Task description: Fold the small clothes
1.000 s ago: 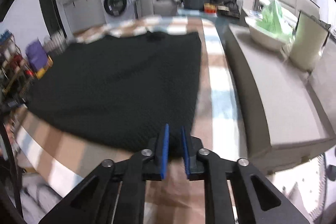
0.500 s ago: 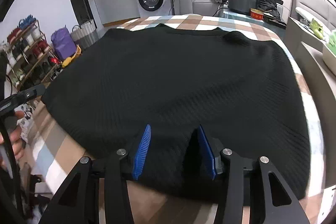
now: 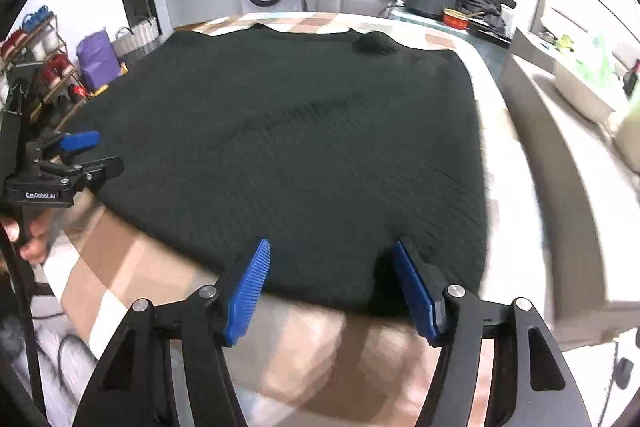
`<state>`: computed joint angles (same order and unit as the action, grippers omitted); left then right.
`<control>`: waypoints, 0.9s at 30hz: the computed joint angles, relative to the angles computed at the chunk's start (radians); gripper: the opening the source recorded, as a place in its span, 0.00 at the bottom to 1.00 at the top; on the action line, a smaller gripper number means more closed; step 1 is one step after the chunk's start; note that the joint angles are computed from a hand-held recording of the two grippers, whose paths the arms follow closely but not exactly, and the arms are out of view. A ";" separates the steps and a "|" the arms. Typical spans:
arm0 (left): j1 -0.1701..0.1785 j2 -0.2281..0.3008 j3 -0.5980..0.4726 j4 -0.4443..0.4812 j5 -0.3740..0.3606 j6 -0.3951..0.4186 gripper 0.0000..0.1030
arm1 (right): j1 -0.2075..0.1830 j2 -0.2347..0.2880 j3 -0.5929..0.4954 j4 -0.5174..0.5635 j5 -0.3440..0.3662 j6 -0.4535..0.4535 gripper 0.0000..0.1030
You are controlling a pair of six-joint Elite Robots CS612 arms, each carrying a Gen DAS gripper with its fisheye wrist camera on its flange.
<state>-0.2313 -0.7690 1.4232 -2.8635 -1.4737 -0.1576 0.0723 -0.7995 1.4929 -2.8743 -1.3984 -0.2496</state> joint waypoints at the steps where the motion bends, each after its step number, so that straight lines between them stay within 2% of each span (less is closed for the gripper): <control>1: -0.005 -0.005 0.003 0.030 0.035 0.010 1.00 | 0.003 -0.005 0.006 -0.007 -0.033 -0.017 0.63; 2: -0.006 -0.009 0.009 0.044 0.054 0.016 1.00 | 0.005 -0.008 0.011 -0.014 -0.059 -0.026 0.64; 3: -0.001 -0.016 0.021 0.038 0.044 0.003 1.00 | 0.009 -0.017 0.024 -0.027 -0.085 -0.026 0.64; 7: 0.032 -0.045 0.061 0.013 0.010 -0.128 0.99 | -0.006 -0.021 0.024 -0.047 -0.028 0.030 0.64; 9: 0.057 -0.050 0.070 -0.029 0.001 -0.223 0.99 | -0.009 -0.021 0.023 -0.051 -0.010 0.051 0.64; 14: 0.113 -0.071 0.105 -0.109 -0.011 -0.548 0.98 | -0.014 -0.020 0.012 -0.044 0.018 0.091 0.64; 15: 0.123 -0.074 0.115 -0.127 -0.026 -0.596 0.93 | -0.018 -0.022 0.014 -0.047 0.030 0.096 0.64; 16: 0.133 -0.078 0.126 -0.140 -0.050 -0.633 0.85 | -0.016 -0.022 0.014 -0.051 0.030 0.106 0.64; 18: 0.153 -0.082 0.146 -0.171 -0.116 -0.706 0.80 | -0.017 -0.026 0.017 -0.060 0.033 0.121 0.64; 23: 0.191 -0.072 0.178 -0.291 -0.314 -0.818 0.76 | -0.015 -0.028 0.017 -0.073 0.039 0.135 0.64; 27: 0.197 -0.050 0.161 -0.285 -0.398 -0.814 0.73 | -0.014 -0.027 0.017 -0.079 0.050 0.136 0.64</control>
<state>-0.0347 -0.8194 1.5846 -3.1482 -1.8716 -0.9713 0.0579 -0.8263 1.5102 -2.9528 -1.3479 -0.1139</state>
